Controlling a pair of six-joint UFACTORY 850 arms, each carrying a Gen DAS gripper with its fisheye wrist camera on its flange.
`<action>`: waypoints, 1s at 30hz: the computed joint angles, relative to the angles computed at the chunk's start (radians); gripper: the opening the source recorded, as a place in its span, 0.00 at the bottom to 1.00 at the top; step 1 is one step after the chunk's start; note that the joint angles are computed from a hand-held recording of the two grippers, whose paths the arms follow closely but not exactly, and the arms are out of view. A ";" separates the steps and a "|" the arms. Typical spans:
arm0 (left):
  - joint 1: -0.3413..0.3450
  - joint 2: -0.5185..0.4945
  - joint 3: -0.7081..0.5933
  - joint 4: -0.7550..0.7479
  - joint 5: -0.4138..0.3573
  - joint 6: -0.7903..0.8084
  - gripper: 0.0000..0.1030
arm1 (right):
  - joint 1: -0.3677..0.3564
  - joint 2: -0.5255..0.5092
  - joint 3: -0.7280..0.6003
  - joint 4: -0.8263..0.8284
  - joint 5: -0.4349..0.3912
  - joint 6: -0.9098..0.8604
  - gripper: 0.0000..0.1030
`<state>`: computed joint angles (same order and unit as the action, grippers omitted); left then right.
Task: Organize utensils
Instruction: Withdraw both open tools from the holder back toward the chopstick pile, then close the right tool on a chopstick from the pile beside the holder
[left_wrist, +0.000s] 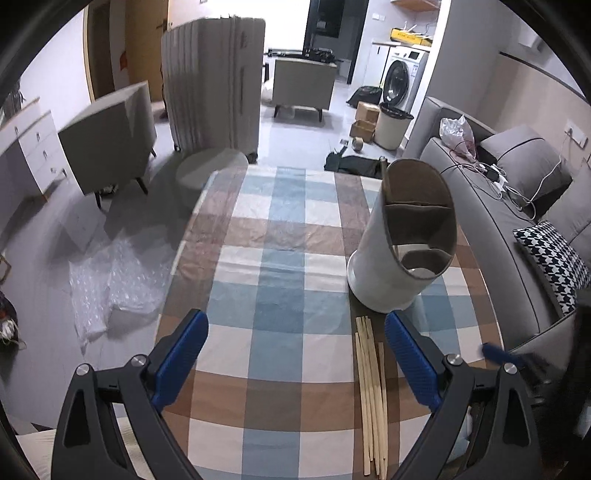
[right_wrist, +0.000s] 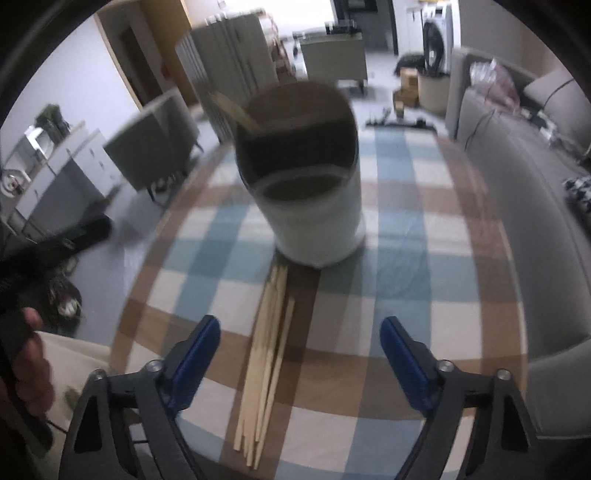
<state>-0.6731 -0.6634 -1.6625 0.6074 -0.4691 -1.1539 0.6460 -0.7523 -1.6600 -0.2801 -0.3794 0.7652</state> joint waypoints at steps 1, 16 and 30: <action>0.001 -0.001 0.000 -0.005 0.001 0.002 0.91 | -0.006 -0.027 -0.030 0.067 -0.022 -0.058 0.70; 0.045 -0.040 -0.038 -0.178 -0.069 0.141 0.91 | -0.042 -0.306 -0.390 0.339 -0.301 -0.272 0.17; 0.073 -0.029 -0.018 -0.246 -0.064 0.171 0.91 | 0.001 -0.382 -0.531 0.148 -0.440 -0.207 0.18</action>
<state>-0.6002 -0.6927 -1.6809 0.3610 -0.5326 -0.9829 0.6474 -1.1343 -2.1906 -0.1323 -0.8193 0.5585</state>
